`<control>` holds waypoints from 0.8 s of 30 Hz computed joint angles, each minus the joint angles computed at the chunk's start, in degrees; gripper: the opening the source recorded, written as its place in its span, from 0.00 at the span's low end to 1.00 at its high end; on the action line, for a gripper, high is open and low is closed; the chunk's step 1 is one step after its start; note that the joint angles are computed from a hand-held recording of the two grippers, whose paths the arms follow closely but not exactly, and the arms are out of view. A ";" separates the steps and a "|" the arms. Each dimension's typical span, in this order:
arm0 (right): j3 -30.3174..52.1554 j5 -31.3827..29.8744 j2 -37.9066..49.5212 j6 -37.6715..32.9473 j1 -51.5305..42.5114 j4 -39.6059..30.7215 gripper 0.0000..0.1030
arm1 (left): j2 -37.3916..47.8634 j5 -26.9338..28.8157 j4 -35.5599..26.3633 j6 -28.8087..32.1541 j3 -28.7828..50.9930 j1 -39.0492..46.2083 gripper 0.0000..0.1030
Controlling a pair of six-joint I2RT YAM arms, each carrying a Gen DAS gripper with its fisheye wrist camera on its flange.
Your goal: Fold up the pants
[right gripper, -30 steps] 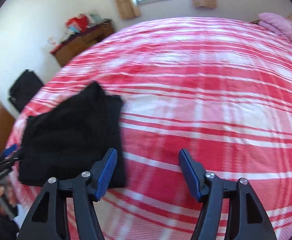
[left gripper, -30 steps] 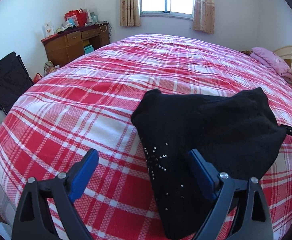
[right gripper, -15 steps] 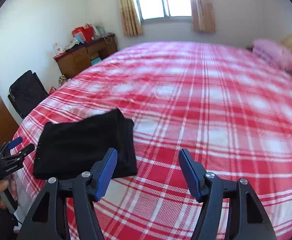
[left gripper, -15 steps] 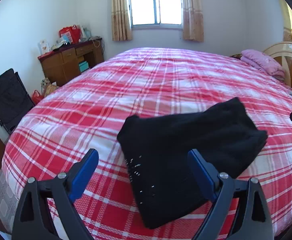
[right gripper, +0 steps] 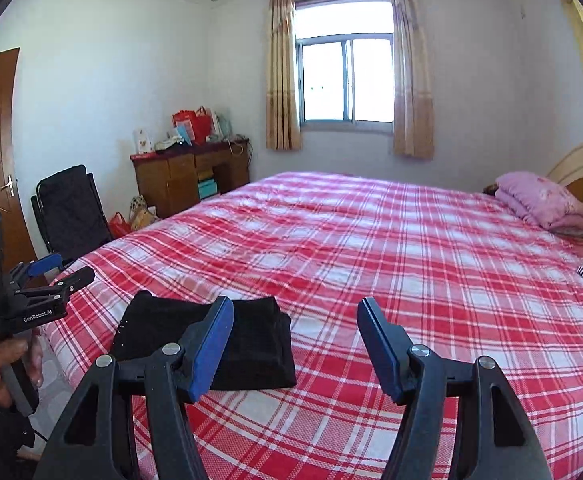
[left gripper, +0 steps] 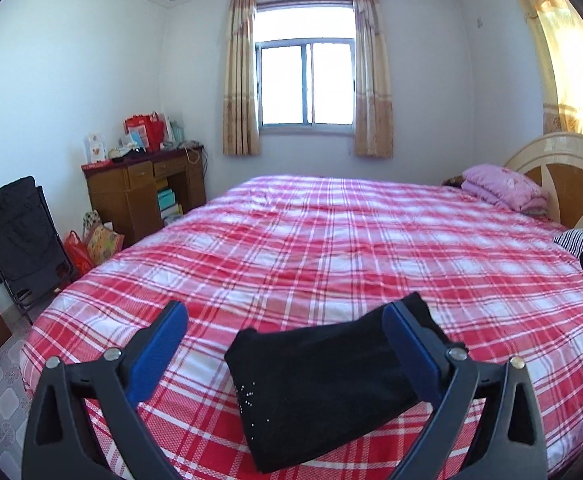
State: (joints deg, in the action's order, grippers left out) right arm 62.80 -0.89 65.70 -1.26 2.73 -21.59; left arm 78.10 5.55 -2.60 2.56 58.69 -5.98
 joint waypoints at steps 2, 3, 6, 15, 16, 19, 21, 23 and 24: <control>-0.62 0.64 -1.26 -0.15 0.71 0.65 0.66 | -0.80 0.05 0.96 -0.65 -0.43 0.14 0.98; -0.83 0.44 -1.77 0.05 0.93 0.90 0.67 | -0.92 0.28 1.27 -0.82 -0.46 0.31 0.98; -0.90 0.17 -2.27 0.22 1.33 0.88 0.69 | -1.16 0.26 1.71 -1.15 -0.61 0.38 0.99; -1.11 1.30 -2.46 -0.13 2.30 0.75 0.69 | -0.87 -0.57 2.37 -1.34 -1.47 -0.15 0.99; -1.08 1.38 -2.53 -0.06 2.38 0.74 0.69 | -0.85 -0.59 2.34 -1.30 -1.53 -0.14 0.99; -1.14 1.51 -2.71 -0.19 2.43 0.71 0.69 | -0.90 -0.52 2.31 -1.16 -1.75 -0.13 0.99; -1.11 1.59 -2.67 -0.19 2.40 0.76 0.69 | -0.85 -0.62 2.19 -1.04 -1.73 -0.21 0.99; -1.00 1.48 -2.65 -0.16 2.29 0.57 0.69 | -0.80 -0.74 2.04 -1.05 -1.69 -0.31 0.99; -1.03 1.50 -2.54 -0.16 2.29 0.66 0.69 | -0.86 -0.70 2.01 -1.02 -1.75 -0.30 0.99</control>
